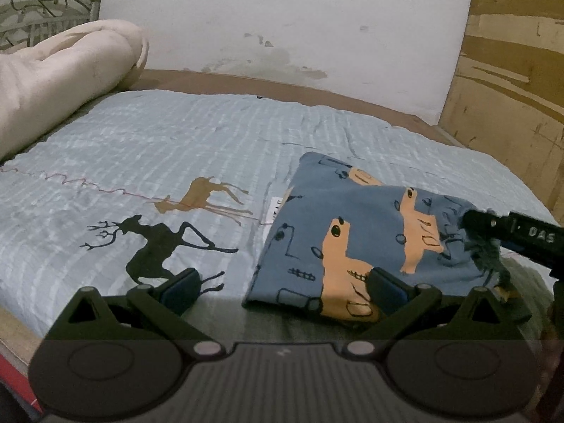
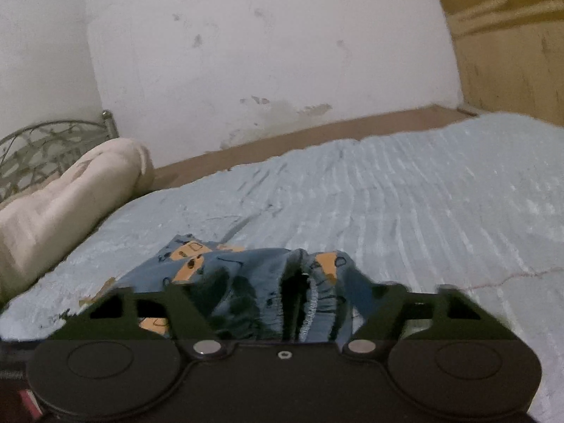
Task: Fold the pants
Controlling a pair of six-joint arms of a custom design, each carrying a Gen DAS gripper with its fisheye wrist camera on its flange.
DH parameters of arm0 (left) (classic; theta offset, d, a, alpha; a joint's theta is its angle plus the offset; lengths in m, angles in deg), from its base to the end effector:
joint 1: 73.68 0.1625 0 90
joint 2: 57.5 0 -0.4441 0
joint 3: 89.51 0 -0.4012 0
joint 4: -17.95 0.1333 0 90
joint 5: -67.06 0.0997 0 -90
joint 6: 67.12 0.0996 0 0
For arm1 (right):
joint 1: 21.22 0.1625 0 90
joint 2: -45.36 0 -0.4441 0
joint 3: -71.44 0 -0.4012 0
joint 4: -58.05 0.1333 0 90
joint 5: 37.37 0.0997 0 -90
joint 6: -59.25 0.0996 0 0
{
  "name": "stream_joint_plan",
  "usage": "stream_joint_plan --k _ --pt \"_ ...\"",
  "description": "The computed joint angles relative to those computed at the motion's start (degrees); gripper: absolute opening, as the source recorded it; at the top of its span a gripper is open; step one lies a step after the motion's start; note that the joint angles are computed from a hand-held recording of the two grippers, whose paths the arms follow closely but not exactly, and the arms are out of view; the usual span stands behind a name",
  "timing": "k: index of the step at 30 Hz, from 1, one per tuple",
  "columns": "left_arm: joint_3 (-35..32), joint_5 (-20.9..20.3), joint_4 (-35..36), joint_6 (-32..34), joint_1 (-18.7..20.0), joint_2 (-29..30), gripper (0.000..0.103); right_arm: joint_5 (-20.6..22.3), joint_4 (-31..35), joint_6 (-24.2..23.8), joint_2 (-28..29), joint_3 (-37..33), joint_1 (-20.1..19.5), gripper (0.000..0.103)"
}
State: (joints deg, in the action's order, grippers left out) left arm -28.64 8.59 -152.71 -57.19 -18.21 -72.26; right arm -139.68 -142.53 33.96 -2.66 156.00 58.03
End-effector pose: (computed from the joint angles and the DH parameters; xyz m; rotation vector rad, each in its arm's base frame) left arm -0.3222 -0.7953 -0.0269 0.7661 2.4731 -0.9388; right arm -0.0280 -0.7483 0.3229 0.0983 -2.1478 1.4653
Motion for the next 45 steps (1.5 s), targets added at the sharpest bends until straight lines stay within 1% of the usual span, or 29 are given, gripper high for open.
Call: stream_joint_plan --k 1,2,3,4,6,9,11,13,14,15,16,17,18,19,21,23,26,29,30,34,38,40,42,44,45 --pt "0.01 -0.3 0.21 -0.05 0.07 -0.1 0.102 -0.58 -0.03 0.61 0.08 0.02 0.0 0.042" --pt "0.08 -0.52 0.37 -0.14 0.12 -0.21 0.102 -1.92 -0.78 0.64 0.19 0.06 0.16 0.036" --pt "0.17 -0.77 0.45 -0.22 0.16 -0.31 0.102 -2.54 -1.22 0.49 0.32 -0.04 0.22 0.024" --pt "0.24 -0.91 0.51 -0.24 0.18 -0.37 0.102 -2.6 -1.46 0.62 0.08 0.32 0.08 0.017" --pt "0.36 -0.98 0.62 -0.06 0.14 -0.43 0.102 -3.35 -1.84 0.41 -0.34 0.91 0.1 0.015" --pt "0.59 -1.06 0.72 0.1 0.12 -0.59 0.102 -4.67 -3.35 -0.38 -0.13 1.16 0.16 0.015" --pt "0.66 -1.0 0.9 0.07 0.1 -0.69 0.102 -5.36 -3.51 -0.19 0.08 1.22 0.08 0.022" --pt "0.74 -1.1 0.98 -0.09 0.12 -0.78 0.102 -6.53 -3.85 -0.62 0.18 1.47 0.27 0.036" --pt "0.72 -1.08 1.0 -0.15 0.12 -0.77 0.102 -7.21 -4.76 -1.0 0.11 1.91 0.53 0.039" --pt "0.66 -1.03 1.03 -0.18 0.11 -0.73 0.102 -7.85 -5.79 -1.71 0.08 2.28 0.88 0.049" --pt "0.6 -0.98 0.99 -0.14 0.1 -0.67 0.102 -8.3 -6.69 -2.37 0.16 2.45 1.25 0.065" --pt "0.6 -0.98 0.99 -0.14 0.1 -0.67 0.102 -8.37 -7.33 -2.67 0.18 2.58 1.51 0.075" --pt "0.56 -1.02 1.04 -0.11 0.13 -0.66 0.102 -8.02 -7.8 -2.66 0.05 2.96 1.77 0.09" --pt "0.61 -1.02 1.01 -0.09 0.11 -0.68 0.102 -7.57 -7.75 -2.53 -0.11 3.22 1.93 0.097" --pt "0.61 -1.01 1.0 -0.09 0.11 -0.67 0.102 -8.12 -7.21 -2.6 -0.04 3.3 2.68 0.101" --pt "0.66 -1.05 1.01 -0.13 0.11 -0.72 0.102 -10.89 -6.23 -3.76 0.71 2.44 3.62 0.102" --pt "0.67 -1.17 0.94 -0.07 0.14 -0.69 0.102 -16.25 -5.93 -6.15 2.23 1.14 4.63 0.102" --pt "0.75 -1.65 1.03 -0.03 0.28 -0.77 0.102 -20.09 -9.3 -8.73 3.25 1.25 4.98 0.102" --pt "0.84 -1.84 1.02 0.06 0.34 -0.85 0.102 -20.26 -10.52 -9.29 3.06 2.13 4.79 0.102" --pt "1.31 -2.26 1.09 0.68 0.41 -1.17 0.102 -17.46 -12.76 -9.05 1.24 6.59 3.19 0.102" --pt "1.93 -3.58 0.87 -0.52 0.65 -1.9 0.102 -15.55 -15.11 -9.73 0.69 8.38 2.85 0.102" --pt "1.65 -4.49 0.22 -2.23 0.88 -1.9 0.102 -15.11 -16.65 -11.48 1.02 8.1 3.22 0.102" --pt "0.86 -4.47 0.33 -3.08 1.04 -1.49 0.102 -13.78 -17.66 -13.42 1.46 6.89 3.53 0.102" --pt "0.07 -3.46 0.99 -3.01 1.1 -0.93 0.102 -11.72 -16.27 -15.16 2.14 4.49 3.7 0.102" --pt "0.08 -3.26 0.89 -2.73 1.09 -0.82 0.102 -10.12 -14.07 -15.93 2.5 2.87 3.67 0.102"
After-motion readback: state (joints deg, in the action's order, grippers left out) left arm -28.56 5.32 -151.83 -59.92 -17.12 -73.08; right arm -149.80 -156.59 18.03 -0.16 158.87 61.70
